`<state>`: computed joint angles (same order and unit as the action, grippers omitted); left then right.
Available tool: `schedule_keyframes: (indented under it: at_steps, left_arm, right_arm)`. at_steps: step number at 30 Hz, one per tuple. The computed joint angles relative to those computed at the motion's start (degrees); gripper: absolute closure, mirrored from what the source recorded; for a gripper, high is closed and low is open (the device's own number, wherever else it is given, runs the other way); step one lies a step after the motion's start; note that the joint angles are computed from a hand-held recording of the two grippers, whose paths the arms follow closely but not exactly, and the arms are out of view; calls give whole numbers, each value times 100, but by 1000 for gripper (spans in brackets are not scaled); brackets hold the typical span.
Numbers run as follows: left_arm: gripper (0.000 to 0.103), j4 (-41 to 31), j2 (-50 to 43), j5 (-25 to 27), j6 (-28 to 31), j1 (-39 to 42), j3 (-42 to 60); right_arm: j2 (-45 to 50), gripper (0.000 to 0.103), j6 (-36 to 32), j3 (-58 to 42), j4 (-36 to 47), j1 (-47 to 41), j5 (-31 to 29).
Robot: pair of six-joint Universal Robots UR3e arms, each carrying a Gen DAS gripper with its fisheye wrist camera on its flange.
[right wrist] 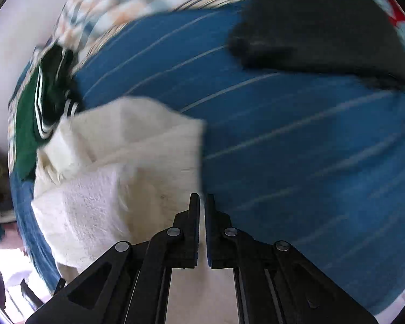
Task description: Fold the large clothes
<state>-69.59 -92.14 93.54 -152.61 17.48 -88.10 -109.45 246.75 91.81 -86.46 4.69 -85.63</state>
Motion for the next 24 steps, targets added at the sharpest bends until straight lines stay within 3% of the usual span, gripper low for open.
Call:
schedule_keyframes:
  at_steps: [3, 7, 10, 13, 14, 16, 18, 19, 24]
  left_arm:
    - [0, 103, -327, -108, -90, -372, 478]
    - [0, 631, -1481, 286, -617, -1159, 1174]
    - [0, 703, -2591, 624, -735, -1368, 1773]
    - [0, 561, -2819, 484, -608, -1289, 2065]
    - [0, 601, -2687, 484, -484, -1260, 1962]
    - [0, 923, -1921, 429, 29, -1030, 1237]
    - [0, 1124, -1132, 277, 459, -739, 439]
    - [0, 1091, -553, 349, 835, -490, -119]
    - [0, 1596, 1576, 670, 2552, 582, -2721]
  right_arm:
    - [63, 98, 593, -220, -717, 576, -261]
    - [1434, 98, 129, -560, -2285, 1026, 310]
    - [2505, 102, -146, -1072, -1987, 1123, 387]
    - [3361, 103, 16, -1726, -1060, 992, 572]
    - [3624, 102, 66, -2326, -630, 1052, 506]
    - [4038, 90, -23, -3526, -30, 1354, 235]
    - [4482, 64, 162, -4726, 515, 1723, 178]
    - [4748, 59, 311, -5326, 683, 1961, 292]
    - [6826, 55, 1514, -7967, 765, 3106, 1578]
